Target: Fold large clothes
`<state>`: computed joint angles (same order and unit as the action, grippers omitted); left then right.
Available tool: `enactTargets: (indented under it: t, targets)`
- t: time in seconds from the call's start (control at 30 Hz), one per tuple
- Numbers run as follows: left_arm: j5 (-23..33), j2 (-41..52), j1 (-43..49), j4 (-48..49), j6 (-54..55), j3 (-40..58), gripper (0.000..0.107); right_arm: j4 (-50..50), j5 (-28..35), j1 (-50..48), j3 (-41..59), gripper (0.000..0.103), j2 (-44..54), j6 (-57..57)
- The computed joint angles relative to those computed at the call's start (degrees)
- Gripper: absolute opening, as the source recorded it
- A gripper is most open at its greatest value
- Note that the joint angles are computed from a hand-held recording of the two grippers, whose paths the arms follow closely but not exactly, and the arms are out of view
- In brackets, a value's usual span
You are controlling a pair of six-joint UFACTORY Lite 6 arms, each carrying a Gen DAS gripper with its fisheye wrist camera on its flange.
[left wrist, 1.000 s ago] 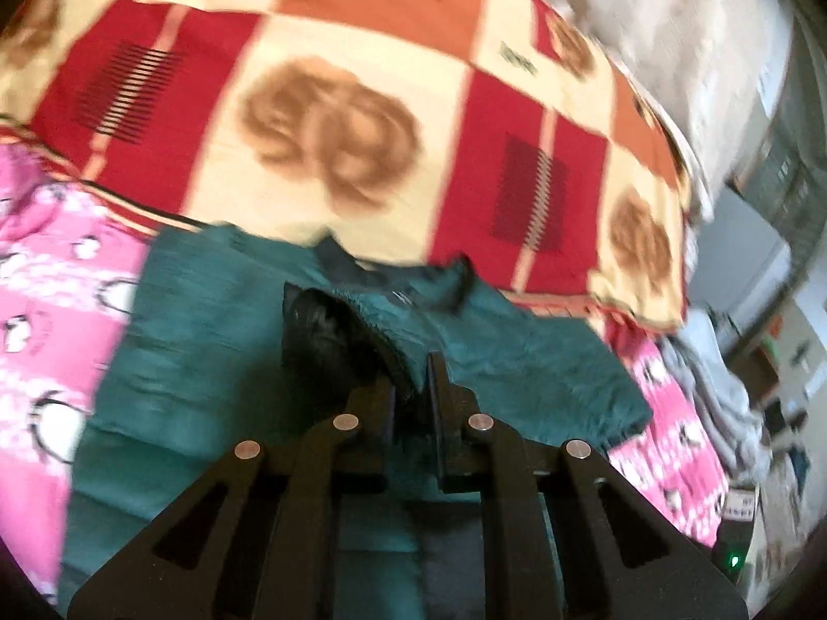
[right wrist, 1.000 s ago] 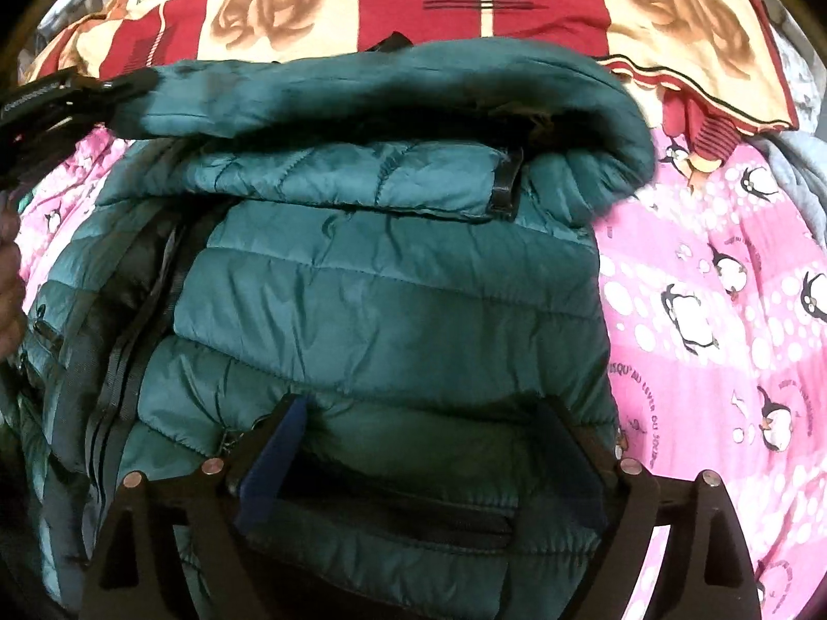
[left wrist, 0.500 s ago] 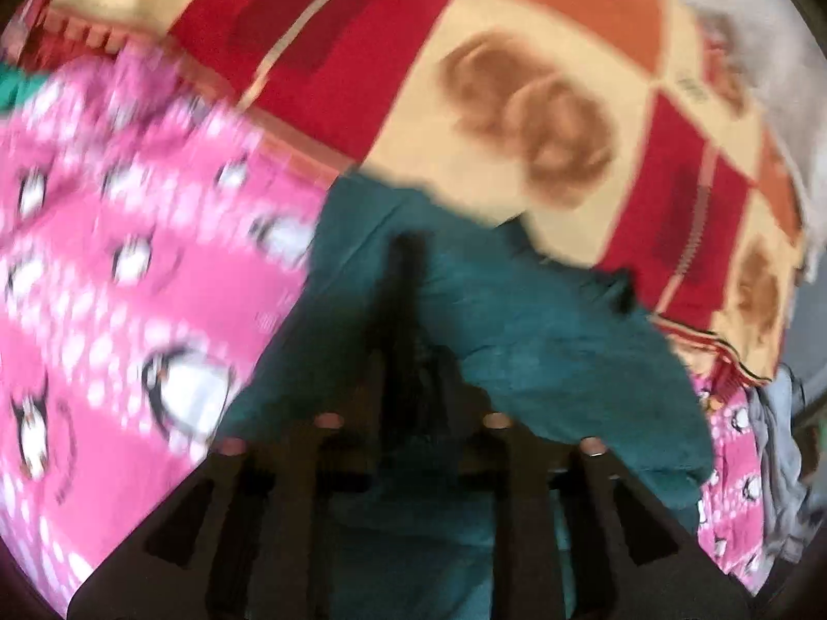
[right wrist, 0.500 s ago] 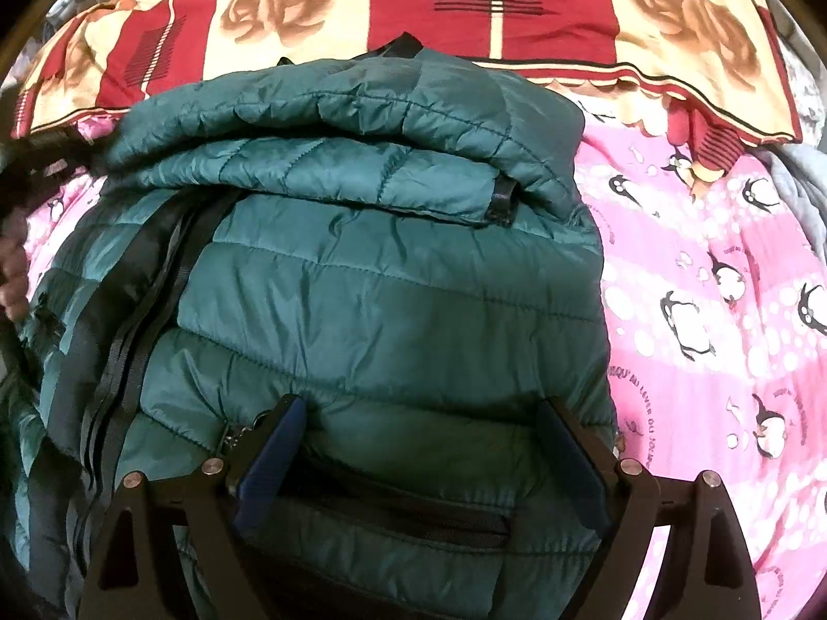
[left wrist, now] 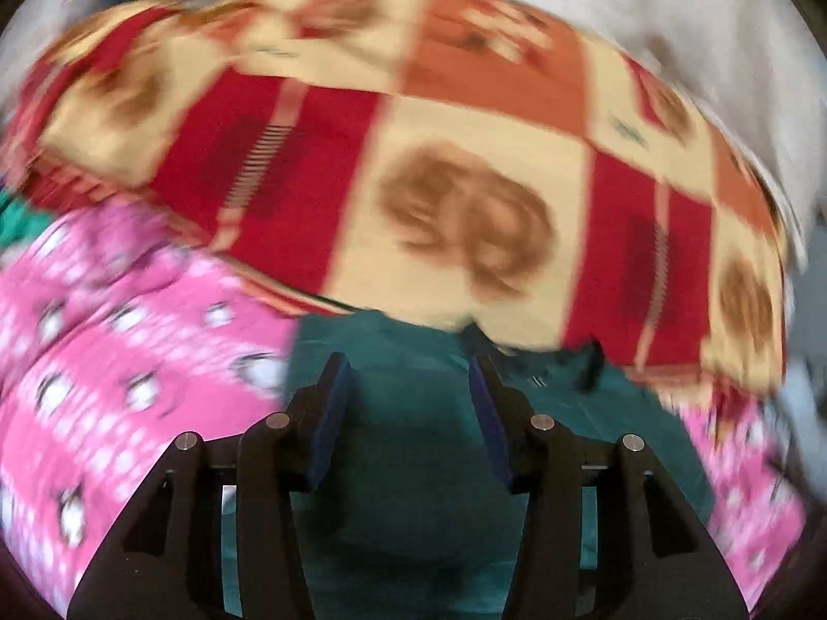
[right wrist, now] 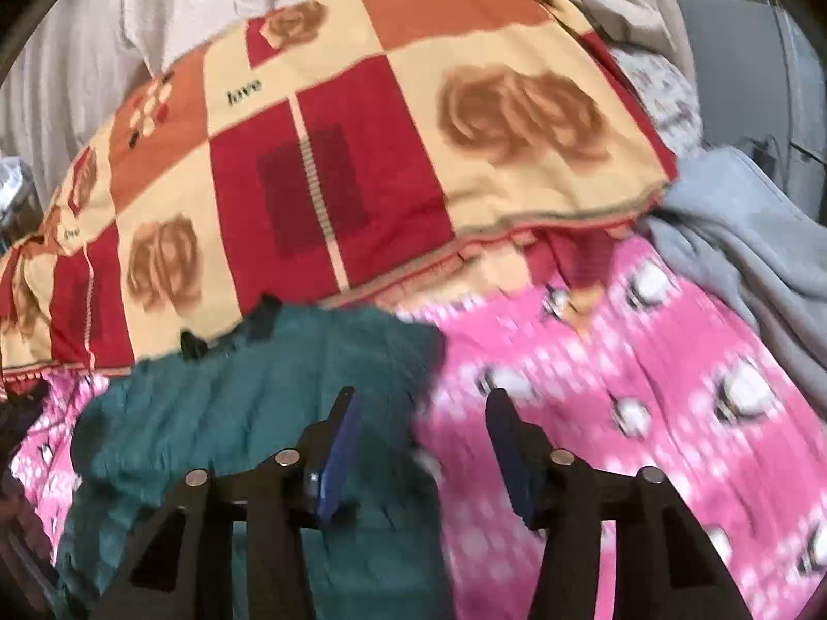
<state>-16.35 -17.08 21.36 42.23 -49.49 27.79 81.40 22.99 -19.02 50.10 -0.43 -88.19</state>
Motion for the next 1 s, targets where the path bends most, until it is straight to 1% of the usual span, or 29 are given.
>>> enactTargets:
  t: [0.03,0.07,0.1,0.13,0.17,0.2,0.23,0.27,0.33,0.37,0.4,0.43,0.5,0.57,0.6,0.63,0.67,0.7,0.73,0.77,0.8,0.83,0.87,0.9,0.93,0.97,1.0]
  targets:
    - [1.03,2.98,-2.14,-5.05,6.0,1.39,0.046,3.13,-0.08,1.59,1.86,0.044,2.3,-2.78]
    - [1.69,6.16,-3.35,-10.67,11.99,2.92,0.046,4.0,-0.39,2.83,3.17,0.043,3.83,-3.67]
    - [2.71,10.32,-3.83,-14.58,15.97,4.99,0.046,4.82,-1.61,4.71,4.61,0.043,5.84,-4.08]
    - [3.93,14.03,-3.63,-16.18,17.55,6.94,0.046,4.99,-1.69,5.3,5.86,0.043,7.7,-4.26]
    - [5.5,17.82,-3.18,-15.38,16.73,8.95,0.046,2.91,-1.24,6.52,8.04,0.043,10.79,-2.33]
    - [7.59,21.62,-2.37,-12.19,13.51,11.04,0.047,0.74,-1.01,7.44,9.75,0.043,13.4,-0.78]
    - [8.22,24.28,-1.38,-6.59,7.89,12.29,0.053,-0.69,-1.35,8.42,11.48,0.043,15.95,-0.04]
    - [6.64,26.51,0.71,-0.6,1.9,12.66,0.053,-4.24,-1.28,9.5,13.49,0.043,18.59,2.53]
    - [4.24,27.52,3.75,10.73,-9.26,12.95,0.053,-16.18,-1.5,11.45,17.83,0.043,25.04,12.64]
    - [4.08,27.83,4.01,13.66,-12.1,13.24,0.053,-20.88,-1.57,12.1,19.01,0.043,27.94,15.94]
    - [5.15,27.43,3.35,14.2,-12.61,13.1,0.053,-23.18,-1.31,12.25,19.51,0.043,29.43,17.08]
    - [6.06,27.31,2.78,12.33,-10.72,13.04,0.053,-23.15,-1.32,12.13,19.16,0.044,29.46,17.04]
    - [7.87,26.29,1.32,5.29,-4.14,12.32,0.053,-26.93,0.01,11.64,20.69,0.046,30.35,21.72]
    - [7.84,25.72,1.29,3.61,-2.48,11.89,0.055,-29.52,1.93,10.95,21.4,0.049,30.36,25.21]
    - [7.86,25.64,1.28,5.15,-4.16,12.08,0.055,-29.49,2.23,10.75,21.51,0.049,30.12,25.58]
    - [7.51,25.81,1.64,8.75,-7.78,12.32,0.057,-27.06,1.77,10.41,20.88,0.048,28.83,24.33]
    - [6.95,26.11,2.03,10.04,-9.01,12.39,0.059,-22.24,0.28,9.95,19.83,0.048,25.75,22.24]
    - [6.52,26.09,2.21,11.3,-10.43,12.23,0.061,-16.24,-0.36,9.48,18.9,0.048,24.06,17.76]
    - [6.45,26.1,1.94,10.15,-9.45,12.11,0.064,-10.24,-0.69,8.99,18.17,0.048,21.94,13.47]
    - [6.79,26.27,1.44,7.75,-7.08,12.26,0.066,-4.25,-2.31,9.37,17.89,0.048,20.74,9.04]
    - [7.3,26.26,0.71,3.54,-2.8,12.2,0.067,1.73,-4.27,10.14,17.94,0.048,20.78,4.19]
    - [7.53,26.28,0.26,0.19,0.58,12.17,0.068,5.39,-5.97,11.2,19.45,0.048,22.21,1.74]
    - [7.49,26.15,-0.01,-2.81,3.62,11.93,0.068,6.66,-5.88,11.76,21.41,0.048,24.49,1.29]
    - [7.29,26.09,-0.02,-4.27,5.02,11.74,0.068,5.52,-5.23,11.81,22.81,0.048,26.23,2.79]
    - [7.05,26.08,0.04,-4.84,5.31,11.61,0.068,1.99,-5.64,12.68,25.55,0.048,29.57,6.69]
    - [6.51,25.98,0.27,-4.61,4.63,11.37,0.069,-3.89,-6.94,13.77,28.1,0.048,32.46,12.68]
    - [5.57,25.74,0.83,-1.97,1.61,11.03,0.069,-9.88,-6.53,13.79,30.64,0.049,35.23,18.02]
